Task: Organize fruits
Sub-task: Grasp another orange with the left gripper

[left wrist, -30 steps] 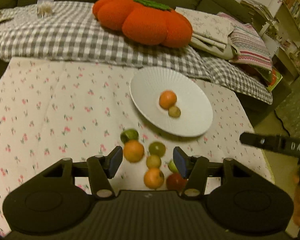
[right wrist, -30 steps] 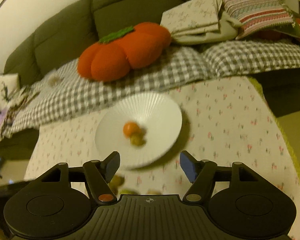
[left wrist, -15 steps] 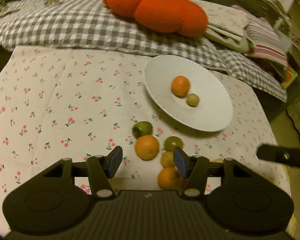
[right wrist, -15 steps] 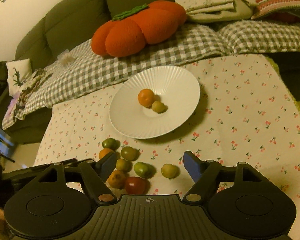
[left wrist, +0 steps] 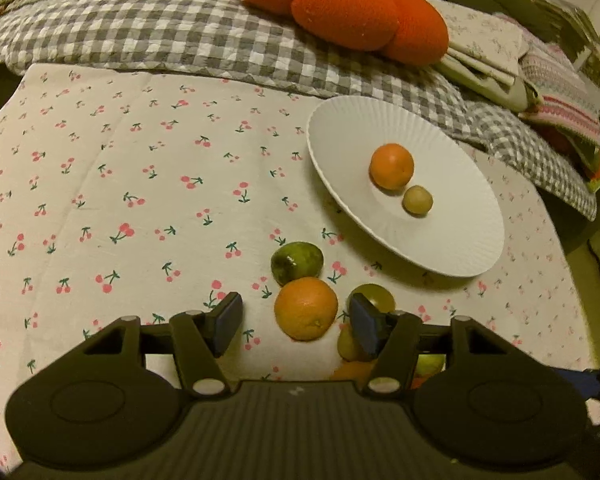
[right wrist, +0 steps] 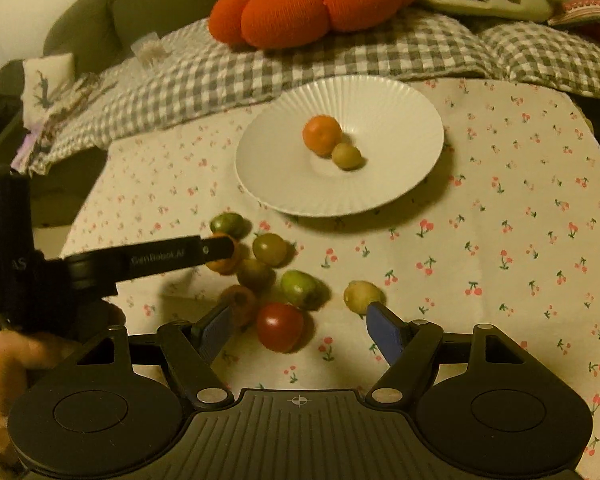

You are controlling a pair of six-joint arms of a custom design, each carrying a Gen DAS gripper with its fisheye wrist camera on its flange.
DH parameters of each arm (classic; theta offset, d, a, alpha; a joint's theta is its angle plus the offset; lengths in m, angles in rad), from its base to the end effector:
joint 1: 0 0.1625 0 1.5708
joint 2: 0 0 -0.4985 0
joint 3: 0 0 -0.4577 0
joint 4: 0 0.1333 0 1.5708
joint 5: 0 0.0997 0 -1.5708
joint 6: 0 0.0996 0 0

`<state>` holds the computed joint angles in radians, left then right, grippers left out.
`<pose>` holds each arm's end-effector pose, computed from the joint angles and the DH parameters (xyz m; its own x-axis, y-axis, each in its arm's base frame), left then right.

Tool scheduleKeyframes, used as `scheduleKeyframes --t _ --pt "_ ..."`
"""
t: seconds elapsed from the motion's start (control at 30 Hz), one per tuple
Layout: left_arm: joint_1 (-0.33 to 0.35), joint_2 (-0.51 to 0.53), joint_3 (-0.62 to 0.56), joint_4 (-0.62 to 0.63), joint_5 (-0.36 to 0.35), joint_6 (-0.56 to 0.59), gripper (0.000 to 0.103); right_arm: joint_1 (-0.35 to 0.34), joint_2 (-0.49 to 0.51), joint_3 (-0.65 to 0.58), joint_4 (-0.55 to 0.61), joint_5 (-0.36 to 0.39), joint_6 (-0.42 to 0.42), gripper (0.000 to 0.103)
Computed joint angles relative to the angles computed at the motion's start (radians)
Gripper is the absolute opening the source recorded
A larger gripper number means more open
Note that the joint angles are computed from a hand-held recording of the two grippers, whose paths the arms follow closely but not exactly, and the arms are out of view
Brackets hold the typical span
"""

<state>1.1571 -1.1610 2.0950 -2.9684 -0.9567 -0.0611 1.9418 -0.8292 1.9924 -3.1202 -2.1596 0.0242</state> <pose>-0.0651 -0.6227 0.2235 -0.8723 0.0424 -0.4871 0.3069 0.8231 -0.4778 0.3053 -0.5698 0.0707 -0.8587 -0.0856 0.5052 -0.3152 0.8656 -0.3890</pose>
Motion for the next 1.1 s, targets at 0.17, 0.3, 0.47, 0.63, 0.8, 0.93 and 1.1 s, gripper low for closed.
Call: scheduleKeyframes --t 0.17,0.3,0.47,0.63,0.8,0.93,1.1 --pt "0.012 0.014 -0.007 -0.023 -0.002 0.001 0.058 -0.009 -0.003 0.004 -0.012 -0.027 0.027 0.075" --pt "0.016 0.021 -0.009 -0.043 -0.012 0.015 0.053 -0.009 -0.004 0.006 -0.022 -0.026 0.029 0.075" --pt "0.017 0.019 -0.004 -0.06 -0.036 0.043 0.04 -0.009 0.003 0.0 -0.018 -0.034 0.028 0.075" --pt "0.012 0.015 0.003 -0.057 -0.042 0.047 0.033 -0.015 0.005 -0.003 -0.025 -0.046 0.033 0.075" --pt "0.003 -0.002 0.007 -0.018 -0.02 -0.004 0.032 -0.023 0.014 -0.011 -0.029 -0.065 0.038 0.075" --pt "-0.004 -0.02 0.013 0.022 -0.013 -0.039 0.032 -0.031 0.025 -0.022 -0.028 -0.078 0.036 0.074" --pt "-0.021 -0.037 0.021 0.048 0.022 -0.048 0.032 -0.037 0.045 -0.04 -0.02 -0.096 0.026 0.073"
